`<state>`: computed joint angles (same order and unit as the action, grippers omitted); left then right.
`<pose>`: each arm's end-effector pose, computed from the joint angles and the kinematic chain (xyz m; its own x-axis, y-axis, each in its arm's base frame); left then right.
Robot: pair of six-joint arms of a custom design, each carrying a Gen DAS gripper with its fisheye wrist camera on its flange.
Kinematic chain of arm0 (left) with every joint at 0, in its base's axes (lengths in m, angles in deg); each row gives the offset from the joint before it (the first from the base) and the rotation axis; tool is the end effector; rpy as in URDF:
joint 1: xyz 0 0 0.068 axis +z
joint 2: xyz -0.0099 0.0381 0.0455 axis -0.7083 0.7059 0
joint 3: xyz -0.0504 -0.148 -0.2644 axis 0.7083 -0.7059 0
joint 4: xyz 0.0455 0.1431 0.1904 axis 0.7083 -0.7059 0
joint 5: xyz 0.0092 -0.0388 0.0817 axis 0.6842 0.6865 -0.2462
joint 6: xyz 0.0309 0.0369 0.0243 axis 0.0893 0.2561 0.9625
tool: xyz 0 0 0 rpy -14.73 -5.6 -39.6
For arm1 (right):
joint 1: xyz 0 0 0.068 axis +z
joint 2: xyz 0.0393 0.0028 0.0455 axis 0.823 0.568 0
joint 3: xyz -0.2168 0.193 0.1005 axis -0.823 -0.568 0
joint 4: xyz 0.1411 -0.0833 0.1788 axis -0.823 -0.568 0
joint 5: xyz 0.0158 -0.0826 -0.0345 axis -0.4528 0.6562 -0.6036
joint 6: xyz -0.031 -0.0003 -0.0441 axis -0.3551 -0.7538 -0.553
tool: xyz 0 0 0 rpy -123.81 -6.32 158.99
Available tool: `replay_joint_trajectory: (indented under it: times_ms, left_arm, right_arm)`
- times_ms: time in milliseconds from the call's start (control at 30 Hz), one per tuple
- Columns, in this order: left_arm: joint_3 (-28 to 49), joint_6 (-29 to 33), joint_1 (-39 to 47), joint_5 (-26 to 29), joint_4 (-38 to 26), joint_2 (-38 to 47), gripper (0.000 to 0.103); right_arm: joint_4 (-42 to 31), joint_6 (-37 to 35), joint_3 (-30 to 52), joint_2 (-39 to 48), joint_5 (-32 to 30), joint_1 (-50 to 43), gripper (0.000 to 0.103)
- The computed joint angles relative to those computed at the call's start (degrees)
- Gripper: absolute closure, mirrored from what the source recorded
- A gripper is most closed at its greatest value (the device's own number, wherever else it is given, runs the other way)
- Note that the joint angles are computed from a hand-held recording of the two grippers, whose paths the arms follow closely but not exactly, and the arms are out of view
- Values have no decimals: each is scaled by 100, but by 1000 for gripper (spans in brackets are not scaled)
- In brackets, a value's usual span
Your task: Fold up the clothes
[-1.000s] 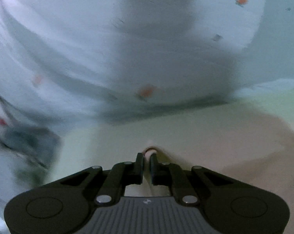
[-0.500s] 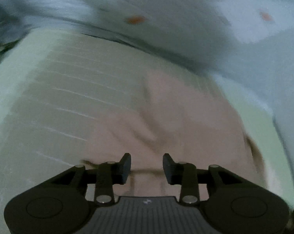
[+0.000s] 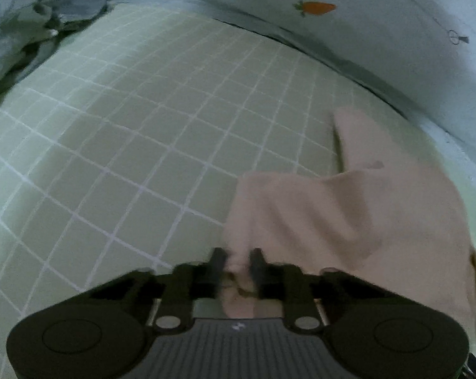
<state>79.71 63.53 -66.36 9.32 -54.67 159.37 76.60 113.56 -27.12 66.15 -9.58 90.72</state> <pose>0.3038 -0.1199 0.2197 -0.8819 -0.0711 -0.4660 0.0469 0.9704 -0.2368 0.1786 0.1006 0.1573 -0.6419 0.3943 -0.6576 0.5092 0.8604 0.0189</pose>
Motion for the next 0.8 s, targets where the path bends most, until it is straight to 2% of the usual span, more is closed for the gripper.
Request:
replay_joint_trajectory:
  times_ms: [67,200,300,400,533,600,667,800]
  left_arm:
    - [-31,60,20,-132,30,-159,93]
    - [174,400,93,-1062,9,-544,93]
    - [324,826,233,-1431,232,-820,93]
    - [351,1278,231,-1296,430,-1073,93]
    - [250,1778,-274,-1168,276,-925,91]
    - [162,1924,-603,-1179,167,-705,87]
    - [39,2004,-880,-1099,141,-513,76]
    - [-231,1625,-712,-384,149,-637,64]
  right_arm:
    - [-43,55,2,-7,19,30,0]
    - [-92,95,-2,-38,23,48,0]
    - [-100,98,-26,-70,26,57,0]
    - [-62,82,-71,-94,31,63,0]
    - [-35,65,-105,-115,33,59,0]
    - [-24,37,-116,-130,19,47,0]
    - [-23,-5,-121,-154,-9,24,0]
    - [-51,8,-107,-155,-2,46,0]
